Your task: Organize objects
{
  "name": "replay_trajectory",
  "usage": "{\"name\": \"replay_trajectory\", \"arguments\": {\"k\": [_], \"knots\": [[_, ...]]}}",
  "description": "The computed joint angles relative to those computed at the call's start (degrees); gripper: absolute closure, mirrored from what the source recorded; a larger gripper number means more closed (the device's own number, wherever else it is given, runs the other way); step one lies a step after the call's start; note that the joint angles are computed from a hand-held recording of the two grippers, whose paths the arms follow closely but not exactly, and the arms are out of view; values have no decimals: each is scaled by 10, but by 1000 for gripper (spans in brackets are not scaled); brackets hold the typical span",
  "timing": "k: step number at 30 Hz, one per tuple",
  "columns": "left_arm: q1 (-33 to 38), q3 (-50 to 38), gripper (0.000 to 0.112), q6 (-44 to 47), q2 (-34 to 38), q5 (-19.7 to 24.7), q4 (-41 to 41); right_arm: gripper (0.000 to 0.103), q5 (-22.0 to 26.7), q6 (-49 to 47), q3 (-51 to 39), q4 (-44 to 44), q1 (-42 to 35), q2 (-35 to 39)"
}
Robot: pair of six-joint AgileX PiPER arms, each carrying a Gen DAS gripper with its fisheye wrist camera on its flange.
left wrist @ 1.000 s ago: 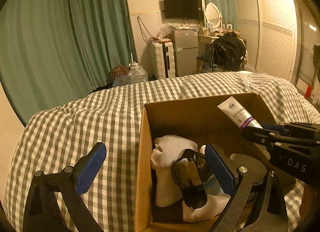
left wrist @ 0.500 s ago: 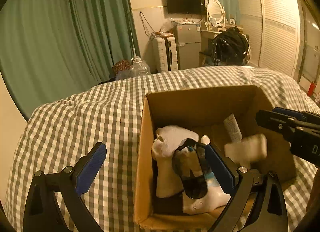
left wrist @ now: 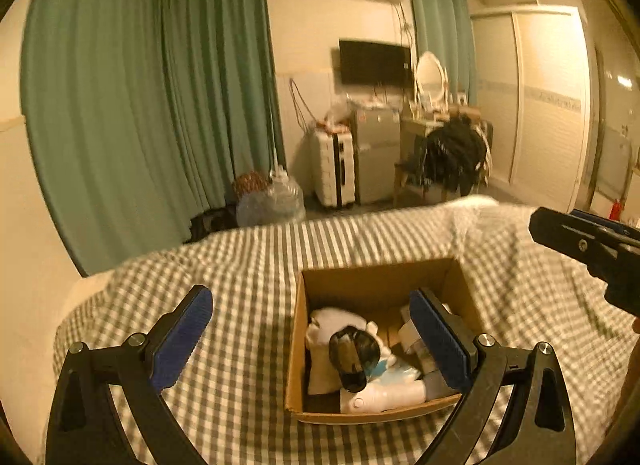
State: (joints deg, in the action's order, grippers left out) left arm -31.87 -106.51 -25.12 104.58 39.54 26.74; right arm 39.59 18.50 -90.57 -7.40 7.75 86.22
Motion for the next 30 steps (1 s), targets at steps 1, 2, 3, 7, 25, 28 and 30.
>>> {"name": "replay_trajectory", "arguments": {"k": [1,2,3,7,25,28,30], "knots": [[-1,5,10,-4,-14,0,2,27,12,8,-8,-12,8,-11],[-5,15,10,-13,-33,-3,11,26,25,16,-16,-25,18,-24],[-8,19,9,-18,-46,-2,18,23,33,26,-19,-40,29,-38],[-25,58,9,-41,-113,-13,47,12,60,104,-23,-142,90,-88],[-45,436,9,-550,-210,-156,445,1,70,721,392,-755,274,-206],[-56,469,9,-650,-189,-133,566,1,76,772,427,-776,268,-178],[-56,460,9,-640,-173,-122,565,1,19,726,413,-719,229,-167]]}}
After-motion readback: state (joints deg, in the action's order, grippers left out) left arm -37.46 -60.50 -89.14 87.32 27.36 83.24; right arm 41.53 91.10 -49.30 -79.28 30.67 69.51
